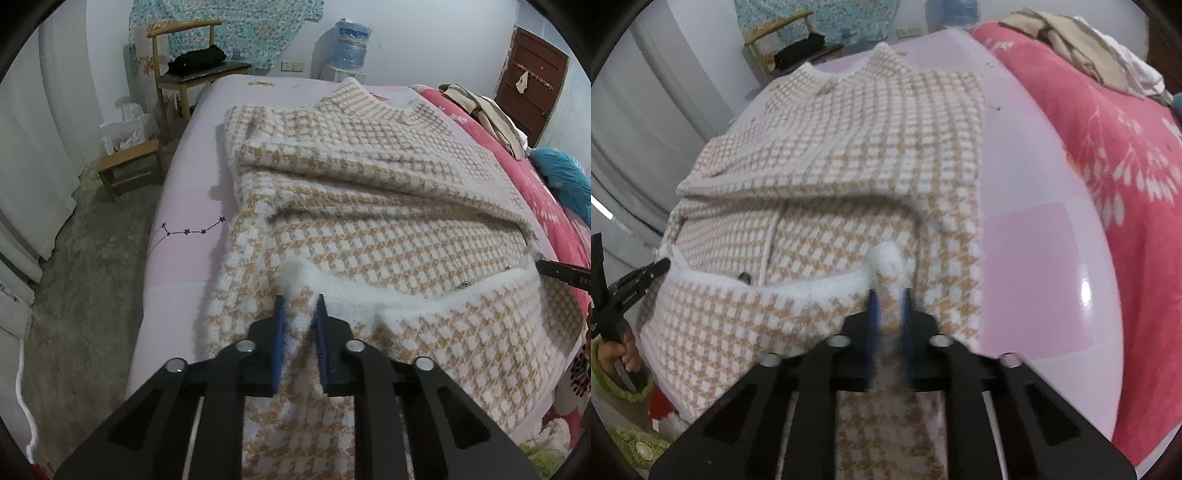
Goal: Fold large clothes
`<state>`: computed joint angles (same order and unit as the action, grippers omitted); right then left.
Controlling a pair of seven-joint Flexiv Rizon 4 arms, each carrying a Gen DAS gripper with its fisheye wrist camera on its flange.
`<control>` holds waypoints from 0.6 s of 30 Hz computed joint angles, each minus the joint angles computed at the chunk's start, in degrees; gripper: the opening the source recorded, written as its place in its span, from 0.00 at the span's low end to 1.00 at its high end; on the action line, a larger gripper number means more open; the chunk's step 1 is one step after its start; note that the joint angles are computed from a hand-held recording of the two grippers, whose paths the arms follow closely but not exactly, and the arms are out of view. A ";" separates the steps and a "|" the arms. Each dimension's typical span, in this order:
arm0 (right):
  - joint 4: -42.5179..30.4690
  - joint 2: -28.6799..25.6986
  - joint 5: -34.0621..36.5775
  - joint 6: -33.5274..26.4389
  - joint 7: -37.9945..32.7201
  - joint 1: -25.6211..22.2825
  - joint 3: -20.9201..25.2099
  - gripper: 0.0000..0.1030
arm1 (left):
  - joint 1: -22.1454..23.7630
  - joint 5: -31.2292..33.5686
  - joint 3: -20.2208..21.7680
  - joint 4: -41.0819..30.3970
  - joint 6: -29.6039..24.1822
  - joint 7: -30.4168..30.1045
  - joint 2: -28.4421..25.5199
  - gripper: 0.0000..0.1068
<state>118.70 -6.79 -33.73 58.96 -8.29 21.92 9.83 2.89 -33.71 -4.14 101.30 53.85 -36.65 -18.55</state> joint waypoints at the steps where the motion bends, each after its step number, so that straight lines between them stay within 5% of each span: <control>1: -0.20 0.23 -1.22 -1.20 0.52 0.35 -0.03 0.06 | 0.15 -0.20 0.00 -0.28 -0.91 -0.28 0.24 0.09; 4: -0.85 1.22 -6.07 -3.44 2.77 0.78 -0.31 0.05 | 1.56 -5.62 -0.99 -2.13 -4.15 -0.84 0.54 0.08; 10: -2.48 2.55 -18.13 -3.40 9.09 -1.87 -1.86 0.04 | -0.10 -11.36 -3.55 -5.80 5.39 5.42 -1.80 0.08; 18: -3.18 -3.69 -14.74 -0.85 7.63 -3.01 -3.20 0.05 | -1.74 -1.34 -2.91 -11.06 7.85 -1.27 -9.31 0.09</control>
<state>115.52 -10.48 -48.47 58.11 -0.66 18.92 6.63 1.16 -35.05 -7.05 90.24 61.70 -37.92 -27.85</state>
